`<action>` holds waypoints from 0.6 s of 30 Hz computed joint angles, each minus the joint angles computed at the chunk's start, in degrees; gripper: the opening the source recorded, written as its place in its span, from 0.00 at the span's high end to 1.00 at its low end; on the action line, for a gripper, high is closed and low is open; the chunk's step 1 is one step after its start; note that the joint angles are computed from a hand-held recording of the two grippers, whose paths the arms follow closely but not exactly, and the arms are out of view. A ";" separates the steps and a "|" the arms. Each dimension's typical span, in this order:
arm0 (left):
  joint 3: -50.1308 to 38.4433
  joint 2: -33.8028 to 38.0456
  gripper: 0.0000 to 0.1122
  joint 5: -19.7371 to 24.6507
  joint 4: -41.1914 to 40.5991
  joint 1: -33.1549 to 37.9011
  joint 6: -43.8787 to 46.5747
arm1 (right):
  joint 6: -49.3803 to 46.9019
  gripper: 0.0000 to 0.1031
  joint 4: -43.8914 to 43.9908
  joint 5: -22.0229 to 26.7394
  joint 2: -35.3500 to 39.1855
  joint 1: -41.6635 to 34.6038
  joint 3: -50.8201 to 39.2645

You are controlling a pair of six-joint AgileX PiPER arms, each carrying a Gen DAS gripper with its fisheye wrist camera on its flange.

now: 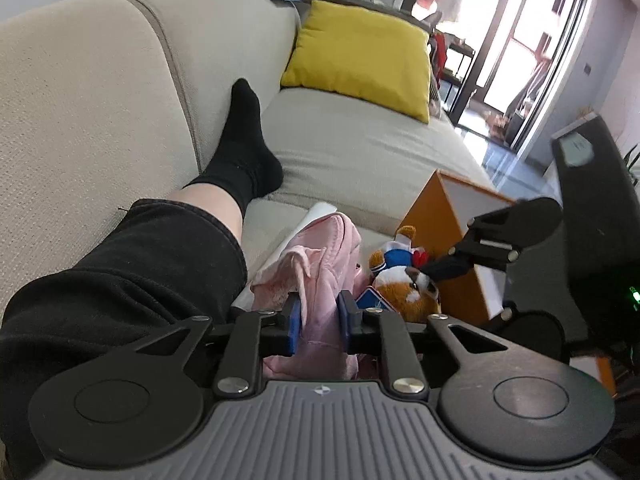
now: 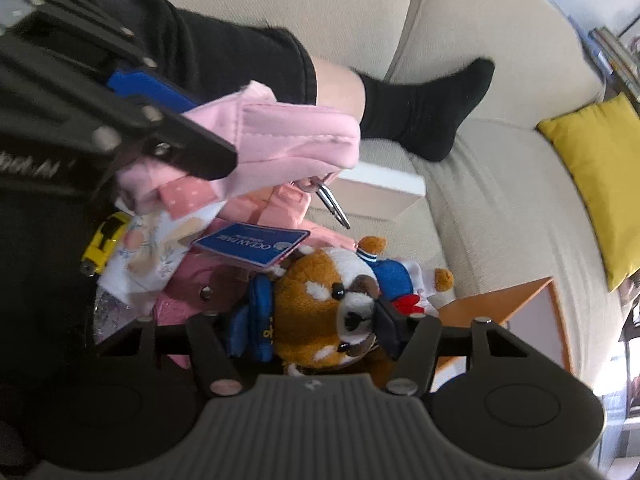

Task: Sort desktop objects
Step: 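Grasp the plush bear toy with the right gripper while the left gripper holds the pink bag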

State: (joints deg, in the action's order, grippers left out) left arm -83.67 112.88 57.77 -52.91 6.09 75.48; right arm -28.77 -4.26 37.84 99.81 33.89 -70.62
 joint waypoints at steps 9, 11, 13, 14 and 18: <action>1.04 -2.90 0.82 3.27 -4.17 1.30 1.61 | -7.00 0.39 6.94 -1.49 -9.31 -2.99 3.29; 1.03 -3.46 0.82 4.30 -5.32 1.74 2.08 | -9.14 0.39 9.24 -2.13 -10.87 -4.22 3.93; 0.36 -3.64 0.82 5.52 -5.79 1.90 1.66 | -9.60 0.39 10.10 -2.23 -12.47 -5.17 4.40; 0.04 -3.73 0.82 5.86 -5.95 1.85 1.40 | -10.50 0.39 11.11 -2.35 -13.52 -5.83 4.92; -0.50 -4.36 0.82 7.61 -7.28 1.71 1.43 | -16.81 0.39 17.09 -2.42 -18.38 -9.83 7.72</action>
State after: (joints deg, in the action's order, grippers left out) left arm -84.17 108.52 65.38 -60.19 7.80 76.91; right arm -45.57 12.83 35.42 81.43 24.06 -62.90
